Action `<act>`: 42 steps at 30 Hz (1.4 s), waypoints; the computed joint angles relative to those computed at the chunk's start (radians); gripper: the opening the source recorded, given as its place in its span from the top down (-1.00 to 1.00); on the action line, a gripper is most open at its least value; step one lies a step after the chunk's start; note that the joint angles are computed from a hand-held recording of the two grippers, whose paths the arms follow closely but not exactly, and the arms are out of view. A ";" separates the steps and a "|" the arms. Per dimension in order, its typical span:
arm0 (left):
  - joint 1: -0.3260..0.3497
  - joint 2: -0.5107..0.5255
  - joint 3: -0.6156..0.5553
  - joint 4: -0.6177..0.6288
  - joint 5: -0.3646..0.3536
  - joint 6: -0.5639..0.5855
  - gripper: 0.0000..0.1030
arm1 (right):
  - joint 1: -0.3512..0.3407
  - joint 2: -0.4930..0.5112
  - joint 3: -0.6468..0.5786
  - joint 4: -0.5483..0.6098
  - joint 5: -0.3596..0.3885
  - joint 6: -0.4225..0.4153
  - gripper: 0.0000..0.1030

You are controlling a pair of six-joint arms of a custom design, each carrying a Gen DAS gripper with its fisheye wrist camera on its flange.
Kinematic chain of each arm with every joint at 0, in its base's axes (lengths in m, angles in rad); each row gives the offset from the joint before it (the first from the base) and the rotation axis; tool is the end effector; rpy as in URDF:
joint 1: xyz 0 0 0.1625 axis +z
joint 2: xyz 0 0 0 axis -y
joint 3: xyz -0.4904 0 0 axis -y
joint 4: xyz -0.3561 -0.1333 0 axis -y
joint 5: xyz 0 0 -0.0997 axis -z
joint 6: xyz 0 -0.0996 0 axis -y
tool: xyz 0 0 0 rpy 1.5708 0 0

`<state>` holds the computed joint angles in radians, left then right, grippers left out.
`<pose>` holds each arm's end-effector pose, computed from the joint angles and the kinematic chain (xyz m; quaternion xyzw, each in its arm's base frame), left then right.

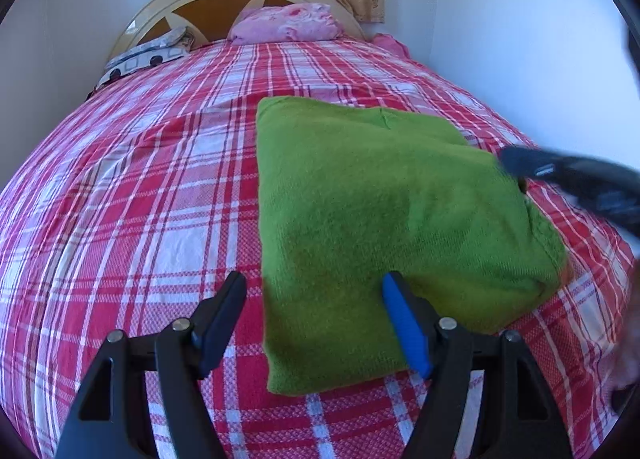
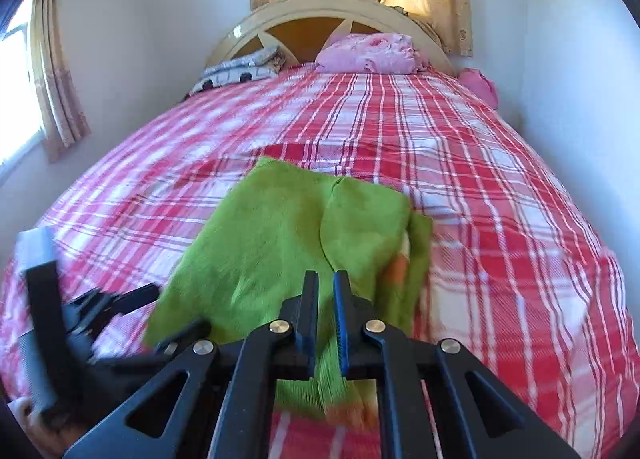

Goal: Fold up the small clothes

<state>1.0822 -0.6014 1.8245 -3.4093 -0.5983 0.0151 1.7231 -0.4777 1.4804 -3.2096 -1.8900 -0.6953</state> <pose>-0.1098 -0.6659 0.1169 0.0729 0.8513 -0.3648 0.3701 0.2167 -0.7392 0.0709 0.3403 -0.8752 0.2570 0.2282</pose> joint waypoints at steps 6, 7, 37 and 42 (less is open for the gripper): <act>0.006 0.007 -0.016 0.024 -0.003 -0.007 -0.42 | -0.020 0.084 -0.098 0.019 -0.111 0.017 0.92; 0.007 0.012 -0.020 0.020 -0.001 -0.004 -0.43 | -0.025 0.083 -0.100 0.020 -0.104 0.028 0.92; 0.006 -0.097 0.098 0.056 -0.124 -0.093 -0.87 | -0.092 -0.125 0.235 -0.145 0.044 0.176 0.07; 0.019 -0.113 0.065 0.046 -0.104 -0.058 -0.86 | -0.119 -0.144 0.205 -0.081 0.108 0.279 -0.16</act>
<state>1.1012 -0.7142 1.8894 -3.3633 -0.7027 -0.0434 1.6045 -0.6215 1.6854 -3.2905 -1.7819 -0.4167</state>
